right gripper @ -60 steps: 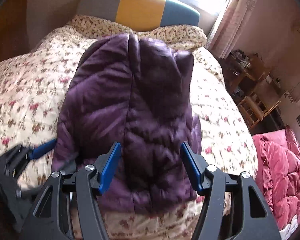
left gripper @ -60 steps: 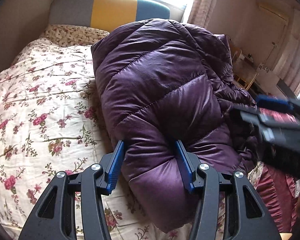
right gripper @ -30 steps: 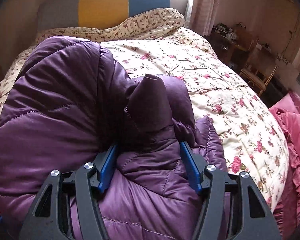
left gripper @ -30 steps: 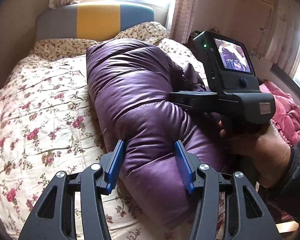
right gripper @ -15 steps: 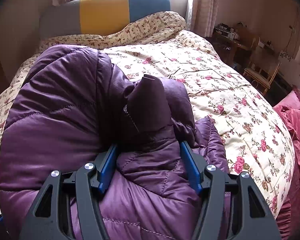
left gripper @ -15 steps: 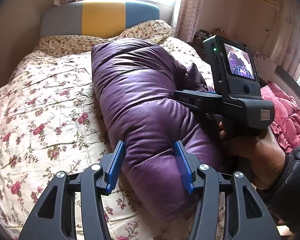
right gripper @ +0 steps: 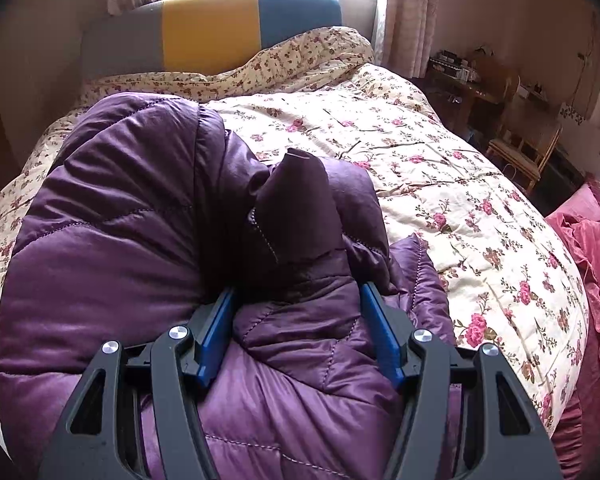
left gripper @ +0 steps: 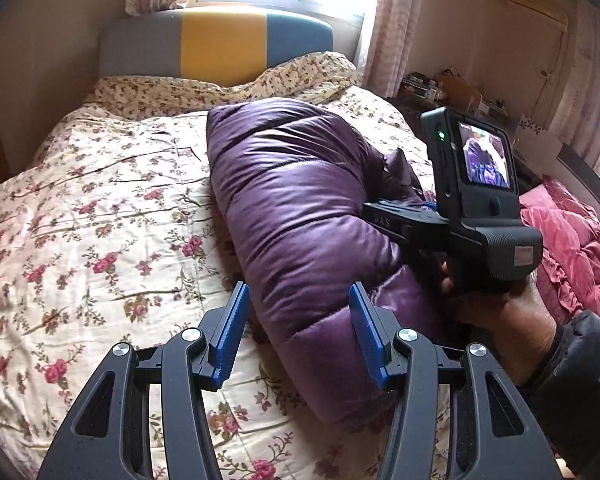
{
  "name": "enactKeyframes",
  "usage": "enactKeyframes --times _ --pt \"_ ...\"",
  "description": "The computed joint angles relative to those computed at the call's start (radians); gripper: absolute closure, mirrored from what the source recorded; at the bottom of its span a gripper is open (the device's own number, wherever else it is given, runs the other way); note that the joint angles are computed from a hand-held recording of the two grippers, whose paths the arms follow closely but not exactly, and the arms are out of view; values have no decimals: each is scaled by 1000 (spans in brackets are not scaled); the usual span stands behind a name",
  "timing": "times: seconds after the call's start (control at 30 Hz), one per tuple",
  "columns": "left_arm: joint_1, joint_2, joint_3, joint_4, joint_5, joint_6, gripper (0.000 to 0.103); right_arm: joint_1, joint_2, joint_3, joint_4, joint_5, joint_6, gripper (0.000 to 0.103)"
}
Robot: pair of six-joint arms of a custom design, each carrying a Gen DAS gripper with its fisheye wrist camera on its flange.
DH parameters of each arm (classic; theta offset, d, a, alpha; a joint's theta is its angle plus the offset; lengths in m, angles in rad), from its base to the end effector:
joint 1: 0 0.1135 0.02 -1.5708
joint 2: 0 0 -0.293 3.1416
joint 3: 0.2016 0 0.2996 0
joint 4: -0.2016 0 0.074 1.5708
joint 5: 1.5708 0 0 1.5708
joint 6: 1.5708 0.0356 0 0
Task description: Fold large clothes
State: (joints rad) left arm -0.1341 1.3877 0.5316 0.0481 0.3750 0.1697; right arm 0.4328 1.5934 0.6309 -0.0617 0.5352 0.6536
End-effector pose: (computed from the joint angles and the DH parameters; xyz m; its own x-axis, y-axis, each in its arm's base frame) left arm 0.2741 -0.0501 0.1418 -0.6428 0.2453 -0.7257 0.4908 0.8592 -0.1443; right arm 0.2781 0.1085 0.1105 -0.6887 0.2580 -0.6776 0.3762 0.9261 -0.0299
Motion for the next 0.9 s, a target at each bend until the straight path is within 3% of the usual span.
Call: enactKeyframes --times 0.3,0.47,0.7,0.9 --pt "1 23 54 -13 -4 -4 52 3 -19 -11 1 -12 2 42" --pt "-7 71 113 -36 -8 -13 52 6 -80 -10 -73 -37 9 41" --pt "-9 207 288 -110 -9 -78 52 72 -249 -97 -131 -26 46 38" --pt "-11 318 437 -150 -26 -112 52 113 -338 -114 -243 -24 79 43"
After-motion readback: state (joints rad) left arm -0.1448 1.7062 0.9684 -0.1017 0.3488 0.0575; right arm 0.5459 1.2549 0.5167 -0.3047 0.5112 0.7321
